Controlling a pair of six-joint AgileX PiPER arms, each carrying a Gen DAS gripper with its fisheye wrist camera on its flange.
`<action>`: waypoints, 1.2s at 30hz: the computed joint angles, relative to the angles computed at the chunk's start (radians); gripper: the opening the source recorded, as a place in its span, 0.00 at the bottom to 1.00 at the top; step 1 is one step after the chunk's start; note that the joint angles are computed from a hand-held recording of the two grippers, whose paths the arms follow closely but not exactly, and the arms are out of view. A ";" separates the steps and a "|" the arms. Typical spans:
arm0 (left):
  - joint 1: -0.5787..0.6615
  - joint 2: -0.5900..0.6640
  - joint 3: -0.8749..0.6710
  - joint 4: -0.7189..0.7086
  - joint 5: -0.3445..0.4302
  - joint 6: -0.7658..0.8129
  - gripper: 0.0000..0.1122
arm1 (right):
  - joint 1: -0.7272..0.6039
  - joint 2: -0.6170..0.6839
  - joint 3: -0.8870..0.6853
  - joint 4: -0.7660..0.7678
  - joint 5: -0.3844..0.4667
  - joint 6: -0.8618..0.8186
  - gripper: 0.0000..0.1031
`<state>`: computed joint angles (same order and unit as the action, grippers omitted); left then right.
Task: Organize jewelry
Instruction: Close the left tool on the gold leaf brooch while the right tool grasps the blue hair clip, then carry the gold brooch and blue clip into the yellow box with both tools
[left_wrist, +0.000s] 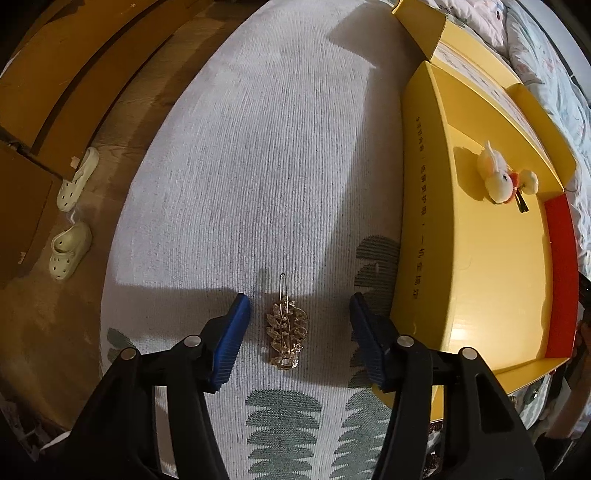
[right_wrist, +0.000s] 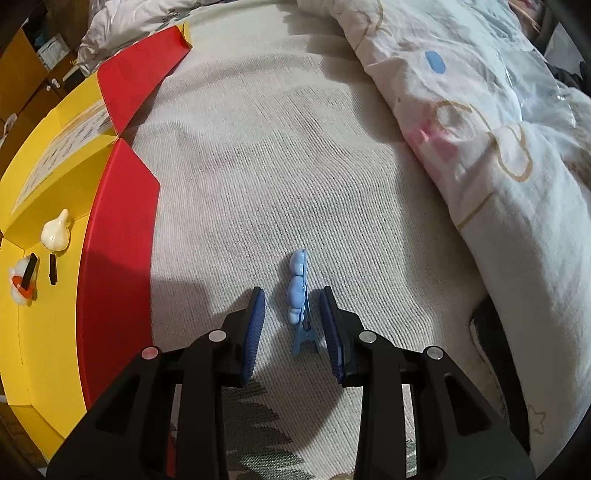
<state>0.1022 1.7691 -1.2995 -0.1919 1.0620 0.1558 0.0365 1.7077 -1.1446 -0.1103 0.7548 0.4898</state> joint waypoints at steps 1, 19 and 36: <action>0.001 0.001 0.000 0.001 0.000 0.000 0.48 | -0.008 -0.003 0.002 0.016 -0.004 -0.014 0.31; 0.029 0.004 -0.009 -0.046 0.018 0.032 0.20 | -0.076 -0.056 0.030 0.149 0.009 -0.145 0.12; 0.049 -0.028 -0.007 -0.087 0.037 0.067 0.16 | -0.002 -0.196 0.019 0.093 0.060 -0.073 0.12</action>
<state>0.1511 1.7406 -1.3062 -0.2787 1.0987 0.2231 0.0341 1.5116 -1.1258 -0.0172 0.8150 0.4173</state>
